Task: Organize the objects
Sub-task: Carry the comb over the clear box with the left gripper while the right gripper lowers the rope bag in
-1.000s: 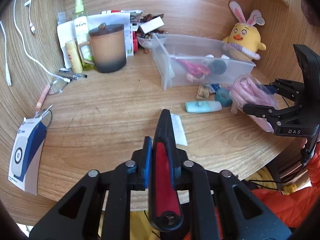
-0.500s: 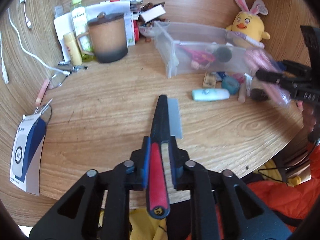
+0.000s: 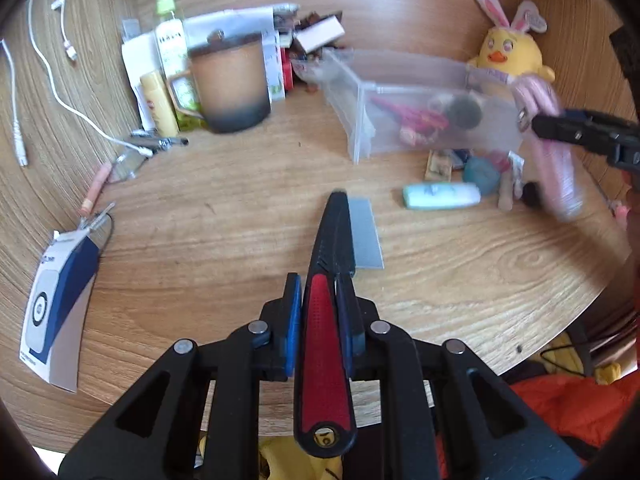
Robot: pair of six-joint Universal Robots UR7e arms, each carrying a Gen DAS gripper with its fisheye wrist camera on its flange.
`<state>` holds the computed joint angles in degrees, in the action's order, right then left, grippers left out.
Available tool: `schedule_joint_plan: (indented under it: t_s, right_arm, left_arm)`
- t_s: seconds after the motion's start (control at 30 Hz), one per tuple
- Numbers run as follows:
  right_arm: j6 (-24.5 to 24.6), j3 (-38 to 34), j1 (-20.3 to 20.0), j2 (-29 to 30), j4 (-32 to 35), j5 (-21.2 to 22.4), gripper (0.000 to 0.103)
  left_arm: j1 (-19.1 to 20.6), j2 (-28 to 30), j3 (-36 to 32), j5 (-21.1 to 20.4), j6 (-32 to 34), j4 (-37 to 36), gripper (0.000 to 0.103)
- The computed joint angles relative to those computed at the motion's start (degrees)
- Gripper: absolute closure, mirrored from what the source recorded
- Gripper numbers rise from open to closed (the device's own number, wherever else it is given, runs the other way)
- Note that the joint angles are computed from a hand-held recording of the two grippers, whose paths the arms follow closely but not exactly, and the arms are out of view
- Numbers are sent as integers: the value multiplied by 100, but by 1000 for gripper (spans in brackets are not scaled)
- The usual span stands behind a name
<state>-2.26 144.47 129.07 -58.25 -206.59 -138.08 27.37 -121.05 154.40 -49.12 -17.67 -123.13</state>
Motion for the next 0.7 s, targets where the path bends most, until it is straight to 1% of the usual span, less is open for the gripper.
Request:
schedule_joint_plan:
  t_s: [0.07, 0.13, 0.17, 0.2, 0.23, 0.27, 0.3, 0.37, 0.4, 0.43, 0.47, 0.53, 0.6, 0.63, 0.7]
  right_arm:
    - [-35, -17, 18, -18, -62, -13, 46]
    - [-110, -29, 13, -24, -138, 4, 46]
    - [-145, -38, 13, -19, -169, 2, 46]
    - [-155, -54, 18, -6, -196, -19, 47]
    - [-167, -59, 7, -13, -209, 0, 52]
    - [-158, -67, -3, -33, -192, -2, 52]
    - [-171, -63, -11, -54, -247, 9, 52]
    - [-175, -52, -14, -113, -311, 26, 55]
    - [-159, -47, -20, -160, -326, 41, 57]
    - [-174, -37, -25, -193, -391, 50, 58]
    - [-201, -34, -20, -205, -477, 31, 58]
    - [-241, -41, -24, -252, -558, 13, 58]
    - [-293, -52, -33, -275, -630, 13, 58]
    - [-320, -59, -36, -272, -669, 3, 58]
    - [-370, -86, -34, -246, -753, -66, 58]
  left_arm:
    - [-178, -143, -37, 85, -72, 128, 87]
    - [-300, -175, -91, 156, -110, 267, 103]
    - [-314, -155, -124, 198, -141, 294, 103]
    - [-266, -112, -169, 132, -47, 246, 103]
    - [-267, -86, -177, 175, -23, 198, 103]
    - [-284, -69, -183, 233, -19, 211, 103]
    - [-244, -32, -208, 195, 50, 216, 103]
    - [-37, 33, -297, -88, 138, 241, 103]
    - [61, 42, -322, -207, 173, 285, 102]
    - [93, 30, -316, -228, 138, 356, 102]
    - [72, 17, -290, -196, 63, 458, 100]
    - [159, 66, -267, -189, 58, 538, 95]
    - [396, 228, -276, -308, 184, 395, 84]
    - [514, 291, -274, -387, 282, 241, 81]
    - [689, 518, -287, -426, 384, 39, 79]
